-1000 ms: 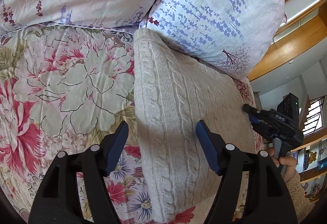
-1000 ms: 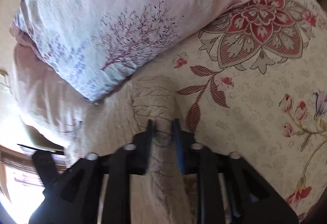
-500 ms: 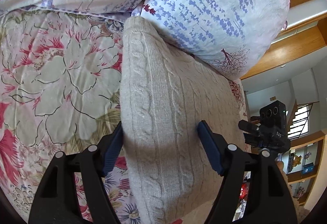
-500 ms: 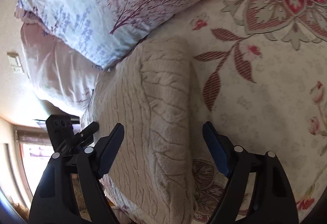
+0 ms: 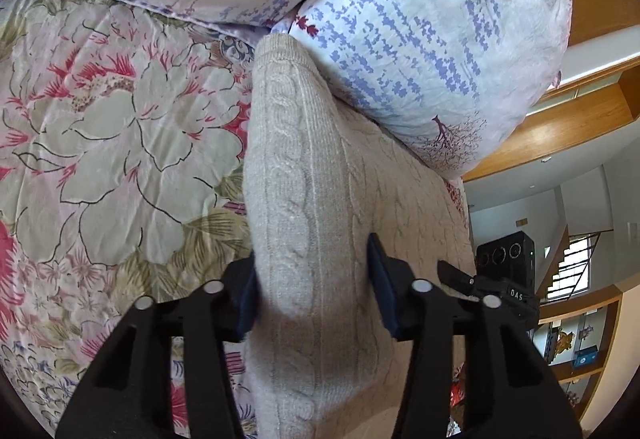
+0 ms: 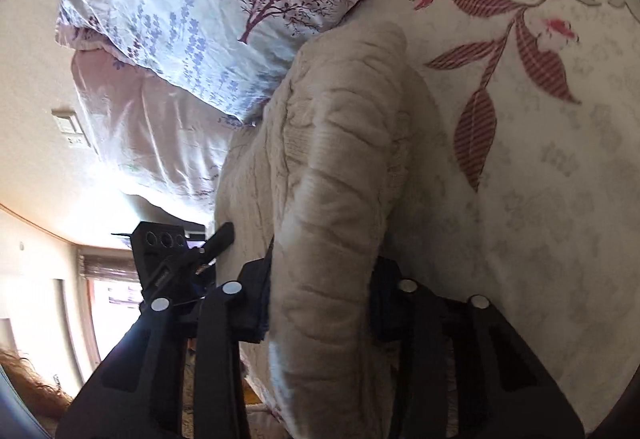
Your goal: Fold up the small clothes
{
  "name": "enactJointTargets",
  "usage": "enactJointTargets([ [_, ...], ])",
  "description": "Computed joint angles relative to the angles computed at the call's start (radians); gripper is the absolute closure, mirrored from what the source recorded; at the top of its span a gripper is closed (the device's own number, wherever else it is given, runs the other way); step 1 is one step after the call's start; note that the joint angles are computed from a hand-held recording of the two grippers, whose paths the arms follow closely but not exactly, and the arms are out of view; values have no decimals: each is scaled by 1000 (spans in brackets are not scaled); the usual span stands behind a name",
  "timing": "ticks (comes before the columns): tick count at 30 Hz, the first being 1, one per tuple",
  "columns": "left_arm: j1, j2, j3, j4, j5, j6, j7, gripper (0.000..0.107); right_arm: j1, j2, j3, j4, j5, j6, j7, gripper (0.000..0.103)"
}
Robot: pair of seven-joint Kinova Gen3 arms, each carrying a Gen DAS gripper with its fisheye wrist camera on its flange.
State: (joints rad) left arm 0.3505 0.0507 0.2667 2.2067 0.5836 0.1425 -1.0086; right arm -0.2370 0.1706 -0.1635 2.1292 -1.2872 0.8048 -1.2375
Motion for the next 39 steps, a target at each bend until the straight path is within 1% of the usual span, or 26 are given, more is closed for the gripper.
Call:
enactJointTargets([
  [1, 37, -5, -33, -1, -35, -1, 41, 67, -16, -9, 13, 8, -18, -8, 11, 68],
  [2, 55, -10, -49, -2, -70, 0, 81, 69, -21, -16, 12, 6, -19, -15, 6, 69],
  [3, 55, -20, -49, -2, -92, 5, 106, 70, -8, -24, -3, 4, -19, -18, 0, 69],
  [4, 39, -39, -34, -1, -103, 18, 114, 71, -11, -34, -6, 5, -36, -24, 6, 70],
  [6, 40, -69, -41, -2, -108, 38, 107, 71, -23, -50, -8, -1, -51, -34, 9, 71],
  [7, 34, -91, -39, -3, -135, 55, 124, 71, -32, -49, -10, -10, -53, -40, 6, 71],
  [9, 37, -141, -58, 7, -160, 86, 134, 71, -52, -49, -19, -28, -54, -51, -1, 71],
  [11, 28, -190, -72, 2, -182, 138, 145, 71, -75, -40, -34, -40, -92, -69, 22, 71],
  [15, 47, -316, -176, 31, -146, 250, 64, 71, -128, -16, -62, -71, -148, -115, 51, 71],
  [17, 32, -381, -205, 47, -147, 318, 38, 71, -144, -1, -110, -93, -149, -168, 36, 71],
  [19, 19, -424, -243, 70, -147, 374, -7, 71, -198, 20, -129, -131, -89, -224, -21, 71],
  [21, -3, -439, -256, 96, -140, 405, -35, 71, -282, 44, -98, -166, -7, -259, -99, 72],
  [22, -20, -439, -250, 111, -143, 414, -34, 71, -329, 57, -70, -182, 33, -269, -139, 72],
  [23, -39, -442, -239, 127, -140, 414, -33, 70, -360, 74, -60, -196, 74, -284, -179, 72],
  [24, -44, -446, -243, 160, -121, 398, -41, 69, -373, 85, -67, -206, 115, -304, -220, 72],
  [25, -31, -454, -265, 195, -86, 366, -62, 68, -367, 92, -91, -205, 155, -335, -260, 71],
  [27, -16, -480, -283, 258, -26, 295, -99, 61, -320, 102, -151, -203, 203, -356, -338, 69],
  [28, -27, -482, -267, 270, -19, 279, -98, 58, -313, 107, -159, -211, 241, -350, -379, 66],
  [29, -47, -486, -246, 277, -11, 275, -94, 54, -324, 109, -149, -225, 282, -337, -413, 65],
  [30, -75, -499, -223, 278, -14, 288, -74, 53, -350, 105, -120, -237, 323, -319, -448, 61],
  [31, -121, -517, -183, 270, -34, 317, -38, 53, -365, 105, -98, -260, 363, -297, -489, 59],
  [32, -167, -542, -146, 253, -70, 358, 3, 53, -367, 100, -96, -272, 401, -291, -529, 58],
  [34, -260, -612, -58, 225, -151, 439, 83, 53, -361, 63, -95, -255, 458, -303, -597, 55],
  [36, -351, -668, 34, 164, -232, 520, 123, 55, -341, 35, -115, -232, 505, -343, -660, 55],
  [38, -410, -715, 127, 93, -314, 602, 147, 54, -317, 2, -127, -194, 513, -380, -688, 55],
  [39, -421, -714, 173, 57, -354, 633, 170, 54, -293, 0, -145, -186, 497, -397, -683, 55],
])
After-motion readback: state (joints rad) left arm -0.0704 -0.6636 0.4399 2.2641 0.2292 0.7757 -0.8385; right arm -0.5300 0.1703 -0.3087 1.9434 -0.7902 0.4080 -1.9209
